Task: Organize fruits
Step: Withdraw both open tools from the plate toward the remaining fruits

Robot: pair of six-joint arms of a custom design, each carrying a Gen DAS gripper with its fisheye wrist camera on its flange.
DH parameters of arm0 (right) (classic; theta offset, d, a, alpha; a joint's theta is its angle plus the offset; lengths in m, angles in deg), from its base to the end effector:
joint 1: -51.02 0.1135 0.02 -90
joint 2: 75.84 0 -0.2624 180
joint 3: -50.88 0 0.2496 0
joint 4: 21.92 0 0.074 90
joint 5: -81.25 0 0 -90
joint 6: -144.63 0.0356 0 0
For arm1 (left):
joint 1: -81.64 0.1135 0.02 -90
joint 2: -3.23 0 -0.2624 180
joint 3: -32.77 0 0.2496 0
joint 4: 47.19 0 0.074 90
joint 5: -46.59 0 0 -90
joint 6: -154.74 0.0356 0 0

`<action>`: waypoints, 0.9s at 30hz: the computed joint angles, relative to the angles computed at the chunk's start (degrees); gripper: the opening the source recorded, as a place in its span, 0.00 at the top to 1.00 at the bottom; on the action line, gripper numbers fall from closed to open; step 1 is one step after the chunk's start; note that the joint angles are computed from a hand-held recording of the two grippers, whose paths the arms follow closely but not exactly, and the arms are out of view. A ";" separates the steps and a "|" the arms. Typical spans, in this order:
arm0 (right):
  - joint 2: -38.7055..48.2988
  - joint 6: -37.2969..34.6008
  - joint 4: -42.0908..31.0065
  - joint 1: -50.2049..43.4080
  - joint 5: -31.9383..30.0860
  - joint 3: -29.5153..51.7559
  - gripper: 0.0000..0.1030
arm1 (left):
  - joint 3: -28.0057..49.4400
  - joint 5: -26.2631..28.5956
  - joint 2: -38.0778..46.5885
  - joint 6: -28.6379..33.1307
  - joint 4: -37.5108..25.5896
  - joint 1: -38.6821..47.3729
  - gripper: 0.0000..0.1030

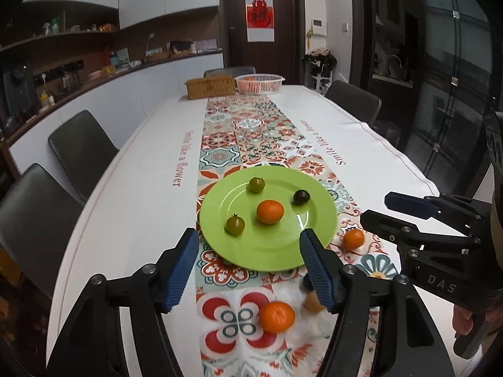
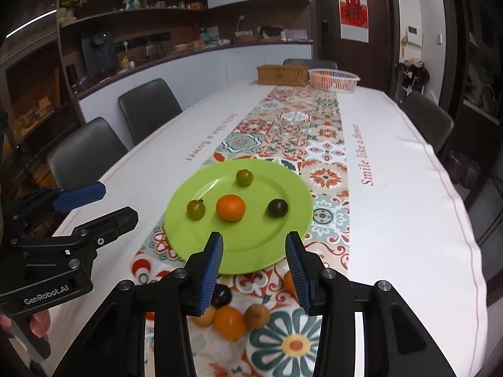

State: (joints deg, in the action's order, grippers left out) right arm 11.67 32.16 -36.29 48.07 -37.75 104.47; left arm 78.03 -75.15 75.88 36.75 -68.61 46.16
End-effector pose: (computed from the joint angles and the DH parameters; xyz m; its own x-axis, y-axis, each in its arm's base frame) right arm 0.2862 0.0025 0.1579 -0.5830 -0.3047 -0.7532 -0.5410 0.8372 0.0801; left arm 0.1998 -0.1194 0.1707 -0.6404 -0.0337 -0.7673 -0.1008 0.9941 0.0405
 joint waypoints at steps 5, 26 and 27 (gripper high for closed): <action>-8.42 -1.13 -1.94 -2.28 -2.48 -4.88 0.51 | -0.68 -6.18 -5.28 -5.07 -6.89 -6.80 0.28; -22.75 -8.76 -3.66 -7.12 -4.58 -18.17 0.46 | -4.93 -17.27 -6.31 -21.37 -15.93 -23.27 0.19; -23.04 -9.51 -3.55 -7.27 -4.53 -18.66 0.46 | -5.33 -17.59 -5.79 -21.57 -15.35 -23.64 0.19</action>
